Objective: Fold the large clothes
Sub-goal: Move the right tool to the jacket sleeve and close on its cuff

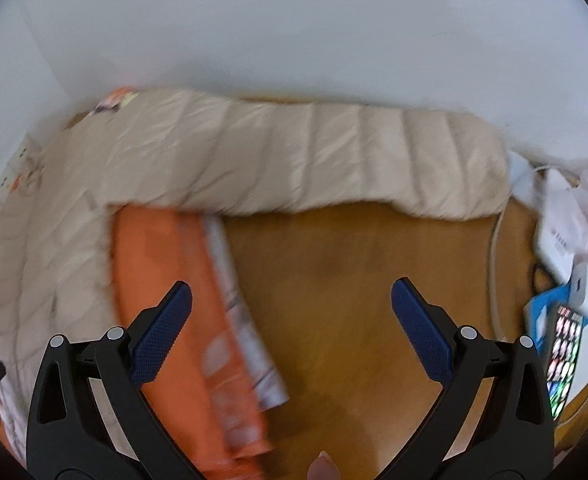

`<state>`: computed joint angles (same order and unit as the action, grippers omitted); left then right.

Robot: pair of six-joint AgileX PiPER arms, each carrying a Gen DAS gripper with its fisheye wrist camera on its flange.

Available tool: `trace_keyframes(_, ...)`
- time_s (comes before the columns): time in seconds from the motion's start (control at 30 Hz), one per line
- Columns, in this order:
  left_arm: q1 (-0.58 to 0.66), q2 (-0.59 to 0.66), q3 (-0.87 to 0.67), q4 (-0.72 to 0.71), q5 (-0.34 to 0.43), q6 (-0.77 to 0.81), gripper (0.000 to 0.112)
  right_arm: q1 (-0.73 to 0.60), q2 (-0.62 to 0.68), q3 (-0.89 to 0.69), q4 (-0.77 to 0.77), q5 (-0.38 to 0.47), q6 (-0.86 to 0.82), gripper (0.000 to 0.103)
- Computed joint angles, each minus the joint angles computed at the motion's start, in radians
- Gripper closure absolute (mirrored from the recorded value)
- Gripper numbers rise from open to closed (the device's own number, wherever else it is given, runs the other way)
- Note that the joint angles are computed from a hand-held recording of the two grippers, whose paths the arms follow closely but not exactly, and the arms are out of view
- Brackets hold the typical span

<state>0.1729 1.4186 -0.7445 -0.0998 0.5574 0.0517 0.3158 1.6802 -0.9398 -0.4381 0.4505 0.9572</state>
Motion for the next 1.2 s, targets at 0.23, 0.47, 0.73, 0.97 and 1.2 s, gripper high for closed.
trace_keyframes(0.23,-0.086,0.023,-0.009,0.097,-0.009,-0.175,0.015,-0.144,0.04,-0.042,0.031,-0.026,-0.147,0.004)
trace_keyframes(0.47,-0.159,0.019,0.001,0.121,-0.033,-0.242,0.015,-0.224,0.134,-0.122,0.023,0.001,-0.201,0.004)
trace_keyframes(0.73,-0.208,0.051,-0.012,0.166,-0.032,-0.319,0.015,-0.289,0.196,-0.173,0.067,-0.016,-0.262,0.004)
trace_keyframes(0.97,-0.221,0.078,-0.021,0.167,-0.023,-0.322,0.015,-0.342,0.266,-0.206,0.16,-0.046,-0.363,0.003)
trace_keyframes(1.2,-0.214,0.082,-0.02,0.157,-0.014,-0.278,0.015,-0.319,0.237,-0.146,0.002,-0.083,-0.23,0.01)
